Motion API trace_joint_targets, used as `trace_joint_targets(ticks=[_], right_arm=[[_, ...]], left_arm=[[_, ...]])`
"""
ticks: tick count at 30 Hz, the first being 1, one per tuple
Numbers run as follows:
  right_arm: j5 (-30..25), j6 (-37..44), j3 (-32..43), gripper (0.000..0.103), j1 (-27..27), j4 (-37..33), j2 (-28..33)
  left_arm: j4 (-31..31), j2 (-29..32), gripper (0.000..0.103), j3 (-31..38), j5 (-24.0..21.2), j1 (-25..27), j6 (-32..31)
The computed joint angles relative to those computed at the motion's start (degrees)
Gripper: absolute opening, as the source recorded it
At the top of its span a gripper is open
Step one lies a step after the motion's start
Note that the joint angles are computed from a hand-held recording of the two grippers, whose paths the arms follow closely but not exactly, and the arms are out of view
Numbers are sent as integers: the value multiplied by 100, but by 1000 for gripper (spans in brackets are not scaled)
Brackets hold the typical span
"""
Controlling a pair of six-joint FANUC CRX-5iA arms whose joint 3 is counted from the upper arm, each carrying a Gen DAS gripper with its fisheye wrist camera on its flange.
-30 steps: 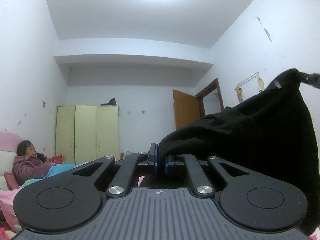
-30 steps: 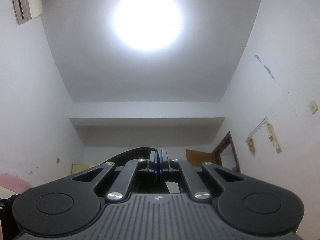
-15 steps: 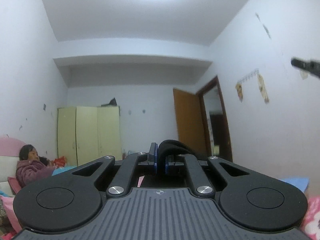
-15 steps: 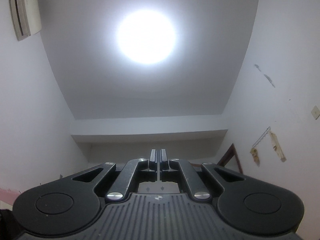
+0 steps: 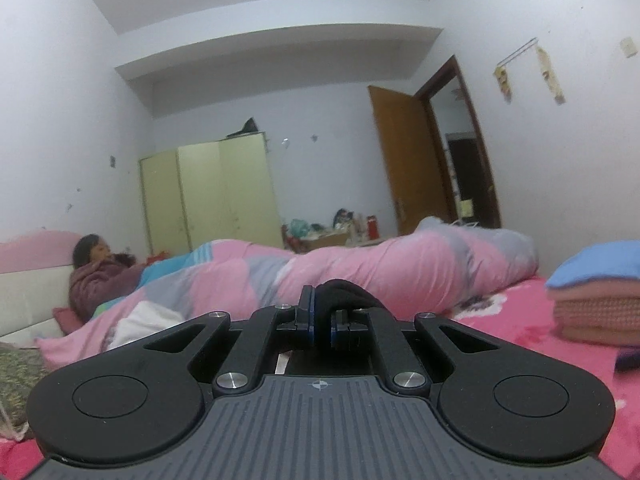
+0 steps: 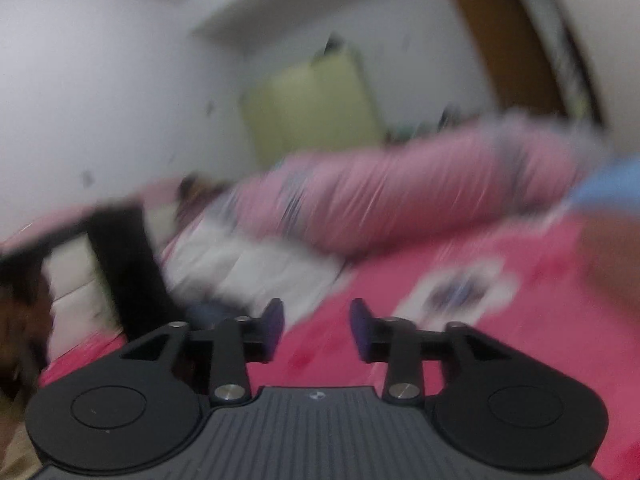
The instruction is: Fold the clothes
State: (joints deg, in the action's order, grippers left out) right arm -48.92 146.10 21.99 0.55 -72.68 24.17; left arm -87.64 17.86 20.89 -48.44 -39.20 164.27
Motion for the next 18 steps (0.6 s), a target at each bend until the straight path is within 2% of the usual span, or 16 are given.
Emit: trace_joint_targets(ticks=[2, 4, 8, 9, 10, 12, 13, 14, 16, 18], right_arm=[[-574, -203, 228, 69, 196, 157, 345], [-845, -341, 516, 76, 462, 397, 628], [-611, -90, 732, 79, 1188, 1196, 899], [-381, -55, 540, 79, 1427, 1468, 757], [-157, -108, 413, 76, 1644, 1778, 680], [229, -450, 338, 44, 1994, 2520, 705], [424, -691, 268, 19, 2131, 2860, 689], [544, -809, 168, 10, 2165, 2945, 633], [840, -724, -71, 4, 2089, 2703, 435], [1382, -464, -364, 3, 2031, 2455, 180]], left_arm=[[-35, -104, 6, -126, -97, -10, 35], [-19, -166, 6, -162, -228, -15, -3], [27, -229, 6, -184, -424, -12, -16], [19, -251, 6, -204, -466, -16, 7], [7, -267, 6, -218, -506, -18, 35], [-17, -299, 6, -256, -569, -18, 108], [-39, -316, 6, -287, -598, -23, 154], [-64, -333, 6, -317, -629, -29, 200], [-144, -355, 6, -381, -728, -55, 282], [-207, -374, 6, -433, -826, -82, 341]])
